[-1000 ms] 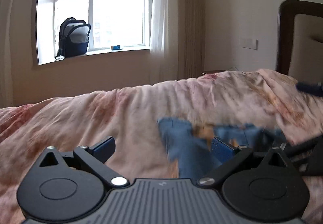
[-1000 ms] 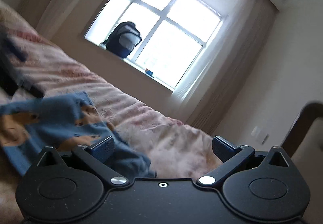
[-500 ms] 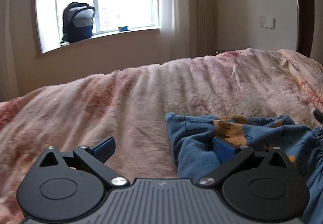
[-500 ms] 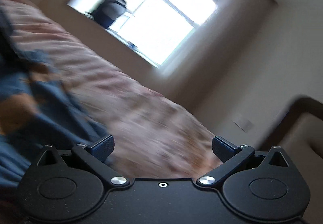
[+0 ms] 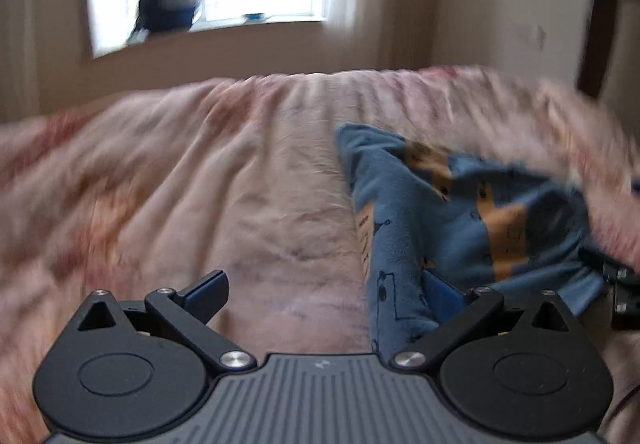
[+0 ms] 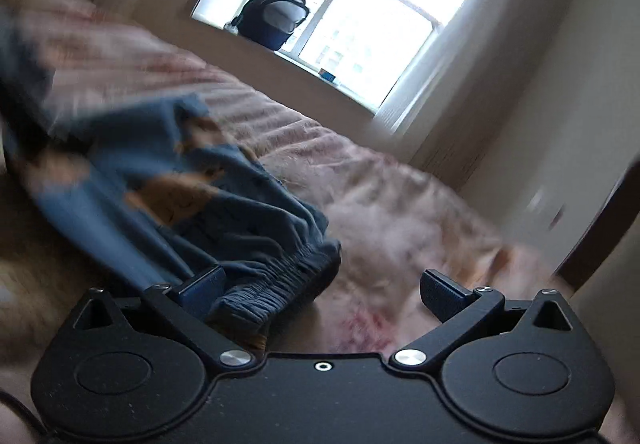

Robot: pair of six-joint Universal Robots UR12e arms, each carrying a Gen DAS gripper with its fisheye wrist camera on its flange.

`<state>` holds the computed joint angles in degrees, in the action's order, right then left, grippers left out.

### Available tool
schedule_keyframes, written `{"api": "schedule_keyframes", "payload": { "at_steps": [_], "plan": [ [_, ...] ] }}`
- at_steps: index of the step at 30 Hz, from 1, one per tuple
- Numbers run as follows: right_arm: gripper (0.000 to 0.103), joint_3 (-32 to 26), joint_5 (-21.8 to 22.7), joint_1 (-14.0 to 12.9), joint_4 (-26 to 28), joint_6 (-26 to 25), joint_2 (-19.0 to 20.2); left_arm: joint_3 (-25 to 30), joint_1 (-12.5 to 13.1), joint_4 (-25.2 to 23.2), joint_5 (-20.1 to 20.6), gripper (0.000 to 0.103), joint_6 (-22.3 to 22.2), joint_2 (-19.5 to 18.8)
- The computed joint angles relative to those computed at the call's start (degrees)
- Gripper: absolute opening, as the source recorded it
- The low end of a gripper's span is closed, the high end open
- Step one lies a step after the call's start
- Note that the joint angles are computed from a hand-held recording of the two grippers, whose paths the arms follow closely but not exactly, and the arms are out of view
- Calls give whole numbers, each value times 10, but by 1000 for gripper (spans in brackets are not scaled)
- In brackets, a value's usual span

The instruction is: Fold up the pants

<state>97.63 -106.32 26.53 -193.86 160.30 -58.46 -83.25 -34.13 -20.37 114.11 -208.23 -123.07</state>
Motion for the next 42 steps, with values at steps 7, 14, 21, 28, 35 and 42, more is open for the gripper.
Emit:
{"api": "schedule_keyframes", "payload": {
  "at_steps": [7,14,21,28,35,42],
  "plan": [
    [103,-6,142,-27,-31,58,-7,3,1,5,-18,103,0,12],
    [103,-58,293,-75,58,206,12,23,-2,-8,-41,103,0,1],
    [103,-39,217,-71,36,191,16,35,0,-82,-40,103,-64,-2],
    [103,-37,294,-83,36,206,9,37,0,-69,-45,103,-70,-1],
    [103,-58,342,-94,99,204,17,46,1,-88,-56,103,-85,-11],
    [103,-47,301,-100,97,230,9,35,-7,-91,-13,103,-84,-5]
  ]
}}
